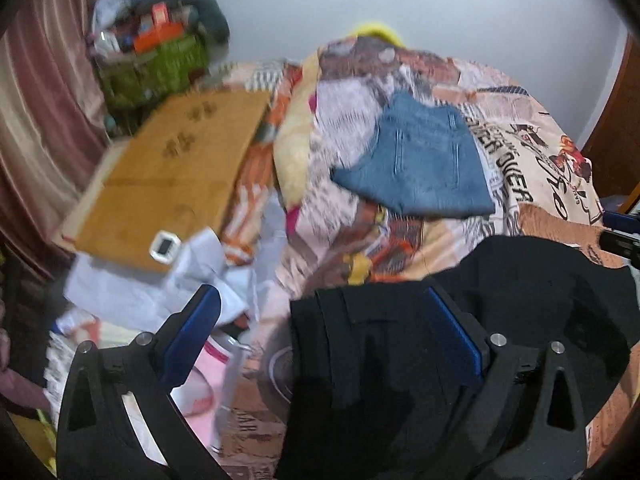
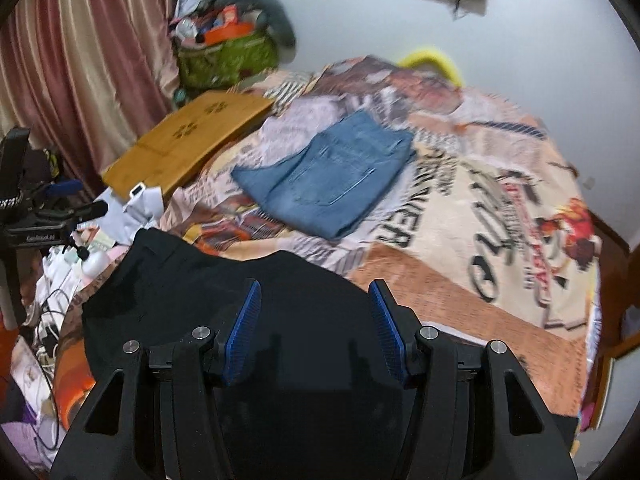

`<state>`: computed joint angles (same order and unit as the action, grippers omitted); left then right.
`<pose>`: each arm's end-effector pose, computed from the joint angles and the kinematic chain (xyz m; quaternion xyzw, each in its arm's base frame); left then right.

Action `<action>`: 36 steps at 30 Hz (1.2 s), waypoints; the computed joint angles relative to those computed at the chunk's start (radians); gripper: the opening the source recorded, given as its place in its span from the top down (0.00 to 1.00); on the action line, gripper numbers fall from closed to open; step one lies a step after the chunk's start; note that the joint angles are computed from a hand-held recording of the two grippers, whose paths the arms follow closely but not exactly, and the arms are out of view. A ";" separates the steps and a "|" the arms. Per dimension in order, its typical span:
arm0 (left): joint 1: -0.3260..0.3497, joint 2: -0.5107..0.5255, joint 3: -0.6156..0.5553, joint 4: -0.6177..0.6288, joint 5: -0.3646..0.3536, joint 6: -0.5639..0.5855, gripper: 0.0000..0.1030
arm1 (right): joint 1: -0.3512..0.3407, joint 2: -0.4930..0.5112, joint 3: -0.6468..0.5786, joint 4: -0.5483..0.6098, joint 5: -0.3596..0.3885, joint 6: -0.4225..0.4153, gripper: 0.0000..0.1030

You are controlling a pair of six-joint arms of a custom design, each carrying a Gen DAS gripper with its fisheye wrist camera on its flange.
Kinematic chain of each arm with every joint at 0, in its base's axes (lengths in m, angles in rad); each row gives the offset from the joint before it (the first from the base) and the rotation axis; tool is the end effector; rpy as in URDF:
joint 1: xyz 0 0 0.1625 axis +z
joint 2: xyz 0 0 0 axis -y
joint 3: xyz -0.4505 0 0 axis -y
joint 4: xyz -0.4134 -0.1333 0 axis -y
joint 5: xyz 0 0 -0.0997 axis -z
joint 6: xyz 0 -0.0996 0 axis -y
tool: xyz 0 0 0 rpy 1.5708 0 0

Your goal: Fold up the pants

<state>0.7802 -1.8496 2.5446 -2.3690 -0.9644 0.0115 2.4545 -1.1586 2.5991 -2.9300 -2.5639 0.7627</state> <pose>-0.0803 -0.3469 0.2597 0.3579 0.8835 -0.1588 0.2571 0.2861 -0.1702 0.1031 0.0724 -0.8757 0.3248 0.3498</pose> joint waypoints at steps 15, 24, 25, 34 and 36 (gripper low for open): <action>0.214 0.248 -0.038 -0.002 -0.183 0.048 0.39 | -0.376 0.179 -0.047 -0.318 0.249 -0.390 0.50; 0.208 0.199 -0.015 -0.025 -0.207 0.080 0.75 | -0.452 0.202 -0.059 -0.300 0.348 -0.426 0.83; 0.209 0.190 -0.015 -0.025 -0.210 0.084 0.78 | -0.442 0.207 -0.061 -0.304 0.335 -0.425 0.86; 0.164 0.162 -0.033 -0.075 -0.101 0.072 0.85 | -0.333 0.250 -0.082 -0.482 0.155 -0.407 0.97; 0.171 0.200 -0.052 -0.108 -0.056 0.086 0.85 | -0.325 0.248 -0.096 -0.489 0.129 -0.407 0.97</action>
<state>0.9513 -1.6495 2.4929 -2.4770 -1.0204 0.0978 2.1296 -0.9102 2.5033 -3.4193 -2.4352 0.3561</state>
